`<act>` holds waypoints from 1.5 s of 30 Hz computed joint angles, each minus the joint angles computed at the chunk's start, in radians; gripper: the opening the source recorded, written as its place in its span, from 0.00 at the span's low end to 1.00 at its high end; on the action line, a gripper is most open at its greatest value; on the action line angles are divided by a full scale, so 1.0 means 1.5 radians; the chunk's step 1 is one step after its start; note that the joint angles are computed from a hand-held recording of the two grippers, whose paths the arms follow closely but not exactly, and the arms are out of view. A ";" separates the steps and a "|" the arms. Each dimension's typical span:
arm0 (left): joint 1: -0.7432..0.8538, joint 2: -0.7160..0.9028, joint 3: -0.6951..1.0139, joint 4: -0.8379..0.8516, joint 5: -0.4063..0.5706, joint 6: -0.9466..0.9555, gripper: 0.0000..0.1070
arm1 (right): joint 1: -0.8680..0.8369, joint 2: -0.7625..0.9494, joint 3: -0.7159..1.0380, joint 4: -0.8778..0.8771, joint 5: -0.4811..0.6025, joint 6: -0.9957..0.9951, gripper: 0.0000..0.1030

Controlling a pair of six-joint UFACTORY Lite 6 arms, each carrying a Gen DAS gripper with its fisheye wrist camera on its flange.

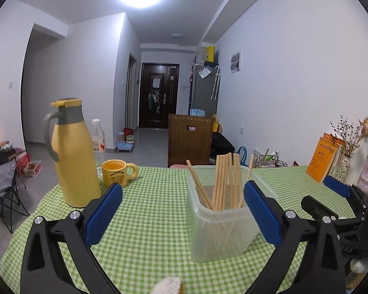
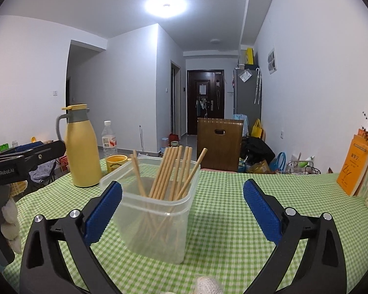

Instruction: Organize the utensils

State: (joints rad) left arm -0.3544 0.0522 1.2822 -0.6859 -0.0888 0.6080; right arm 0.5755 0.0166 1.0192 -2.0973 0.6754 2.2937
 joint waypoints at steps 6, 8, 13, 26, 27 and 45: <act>-0.018 -0.148 -0.146 0.098 -0.022 -0.103 0.90 | 0.079 -0.075 -0.073 0.077 0.060 -0.044 0.93; -0.023 -0.197 -0.195 0.105 -0.028 -0.113 0.90 | 0.106 -0.095 -0.094 0.102 0.080 -0.056 0.93; -0.039 -0.309 -0.308 0.084 -0.049 -0.104 0.90 | 0.182 -0.132 -0.149 0.168 0.150 -0.067 0.93; -0.080 -0.525 -0.529 -0.248 -0.072 0.211 0.90 | 0.343 -0.154 -0.233 0.282 0.278 -0.049 0.93; -0.085 -0.536 -0.539 -0.279 -0.074 0.240 0.90 | 0.355 -0.152 -0.235 0.288 0.285 -0.045 0.93; -0.054 -0.629 -0.709 -0.101 -0.045 0.053 0.90 | 0.404 -0.070 -0.272 0.311 0.270 0.058 0.93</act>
